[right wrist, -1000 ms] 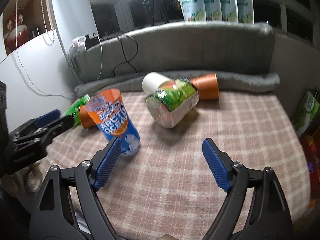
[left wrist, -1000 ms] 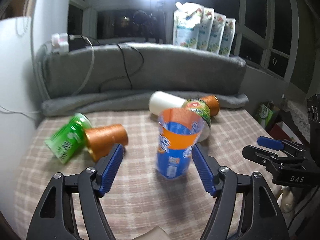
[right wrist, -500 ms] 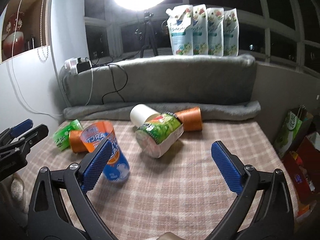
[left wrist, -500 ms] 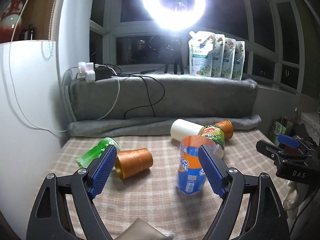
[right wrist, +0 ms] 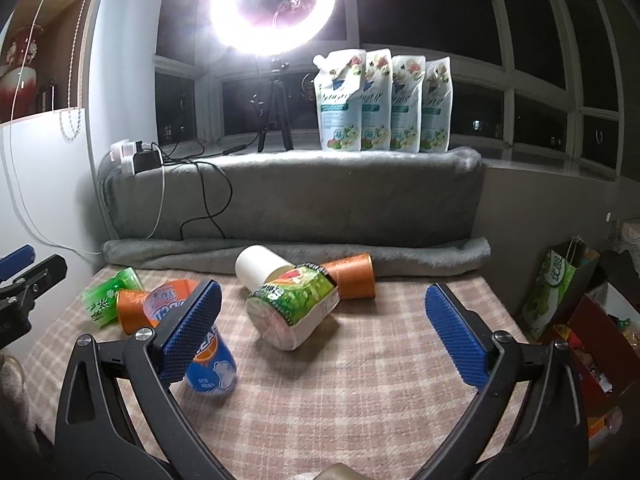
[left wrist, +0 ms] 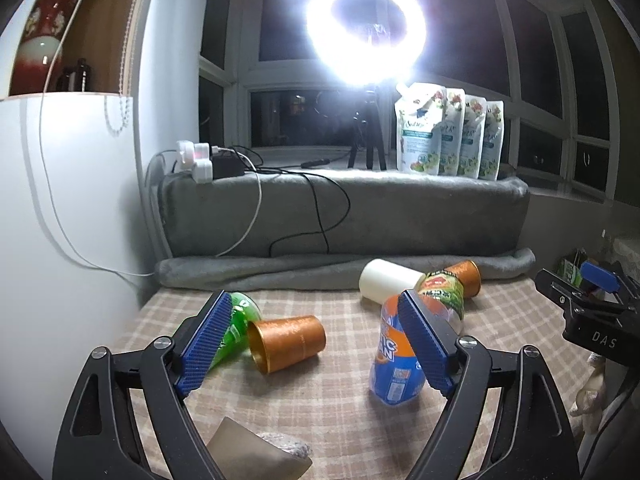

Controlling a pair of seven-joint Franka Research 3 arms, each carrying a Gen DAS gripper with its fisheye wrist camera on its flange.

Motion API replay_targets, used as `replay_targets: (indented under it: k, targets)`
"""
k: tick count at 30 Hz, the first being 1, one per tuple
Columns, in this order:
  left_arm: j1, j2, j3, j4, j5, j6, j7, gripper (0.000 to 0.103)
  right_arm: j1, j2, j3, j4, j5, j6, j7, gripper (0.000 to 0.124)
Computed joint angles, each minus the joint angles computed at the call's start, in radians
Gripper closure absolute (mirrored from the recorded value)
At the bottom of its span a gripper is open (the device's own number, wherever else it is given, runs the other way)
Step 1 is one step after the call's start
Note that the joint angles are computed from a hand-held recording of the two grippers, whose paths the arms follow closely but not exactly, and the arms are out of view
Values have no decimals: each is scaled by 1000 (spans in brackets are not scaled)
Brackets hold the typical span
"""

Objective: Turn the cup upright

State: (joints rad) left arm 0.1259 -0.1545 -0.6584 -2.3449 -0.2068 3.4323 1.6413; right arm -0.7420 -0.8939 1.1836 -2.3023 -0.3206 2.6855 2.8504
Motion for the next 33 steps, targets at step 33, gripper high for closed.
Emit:
replay_targets:
  k: [33]
  targets:
    - [-7,-13,-6,-5,-75,30,44,16,-22,-51,9,13,24,-17,-24,21]
